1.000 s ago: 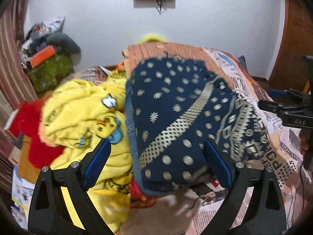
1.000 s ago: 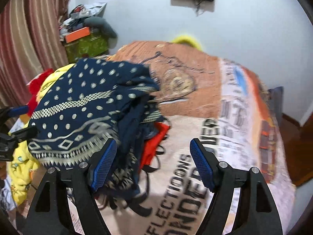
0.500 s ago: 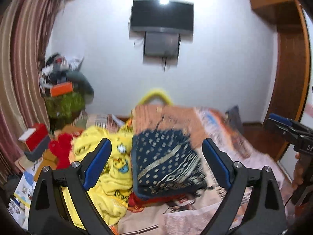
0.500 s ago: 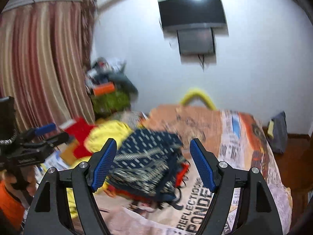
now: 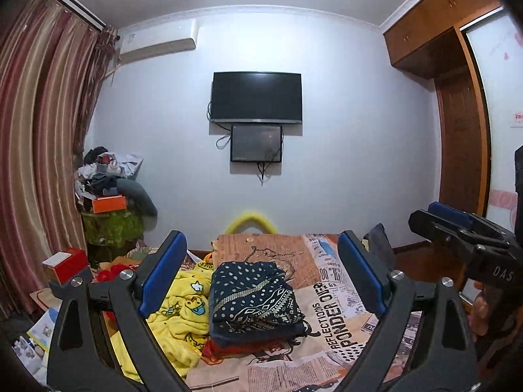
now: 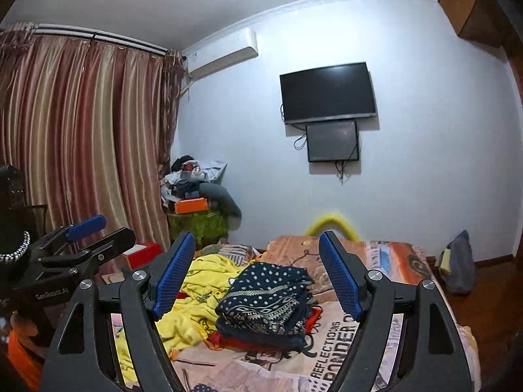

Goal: Fold large clothes

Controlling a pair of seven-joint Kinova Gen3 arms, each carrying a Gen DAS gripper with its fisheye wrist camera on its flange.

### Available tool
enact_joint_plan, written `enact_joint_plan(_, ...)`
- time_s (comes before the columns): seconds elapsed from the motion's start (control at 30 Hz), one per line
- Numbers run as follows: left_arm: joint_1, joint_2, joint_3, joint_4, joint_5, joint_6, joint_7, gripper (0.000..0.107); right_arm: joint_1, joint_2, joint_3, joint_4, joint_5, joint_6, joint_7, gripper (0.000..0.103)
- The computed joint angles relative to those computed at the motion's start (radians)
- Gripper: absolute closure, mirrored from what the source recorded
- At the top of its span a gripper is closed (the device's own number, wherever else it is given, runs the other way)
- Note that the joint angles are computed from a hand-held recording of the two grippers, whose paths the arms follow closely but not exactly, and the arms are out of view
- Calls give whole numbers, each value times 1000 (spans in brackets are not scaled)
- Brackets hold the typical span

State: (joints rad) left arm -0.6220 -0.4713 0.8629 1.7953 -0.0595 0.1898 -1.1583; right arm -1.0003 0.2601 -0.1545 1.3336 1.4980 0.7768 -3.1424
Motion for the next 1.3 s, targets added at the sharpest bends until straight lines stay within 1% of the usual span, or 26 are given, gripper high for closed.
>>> enact_joint_plan(0.03, 1, -14, 1, 8, 2, 3, 4, 13, -5, -1, 2, 8, 11, 11, -17, 27)
enact_joint_plan(0.1, -4, -24, 6, 12, 6, 14, 7, 11, -11, 4, -1, 6, 10, 31, -27, 16)
enact_joint_plan(0.17, -14, -32, 18, 9, 11, 34, 13, 8, -25, 3, -4, 13, 18, 66, -38, 13)
enact_joint_plan(0.27, -42, -54, 39, 13, 12, 41, 19, 6, -49, 29, 1, -21, 5, 141, -9, 0)
enact_joint_plan(0.37, -45, -56, 48, 15, 17, 43, 15, 6, -58, 26, 7, -15, 5, 157, -18, 0)
enact_joint_plan(0.5, -51, -59, 55, 17, 24, 43, 13, 5, -58, 31, 12, -30, -9, 171, -1, 0)
enact_joint_plan(0.73, -62, -58, 67, 26, 36, 31, 8, 5, -64, 19, 6, 6, -4, 185, -34, 0)
enact_joint_plan(1.3, -69, -29, 65, 19, 44, 38, 22, 5, -66, 24, 2, -17, -39, 197, 5, 0)
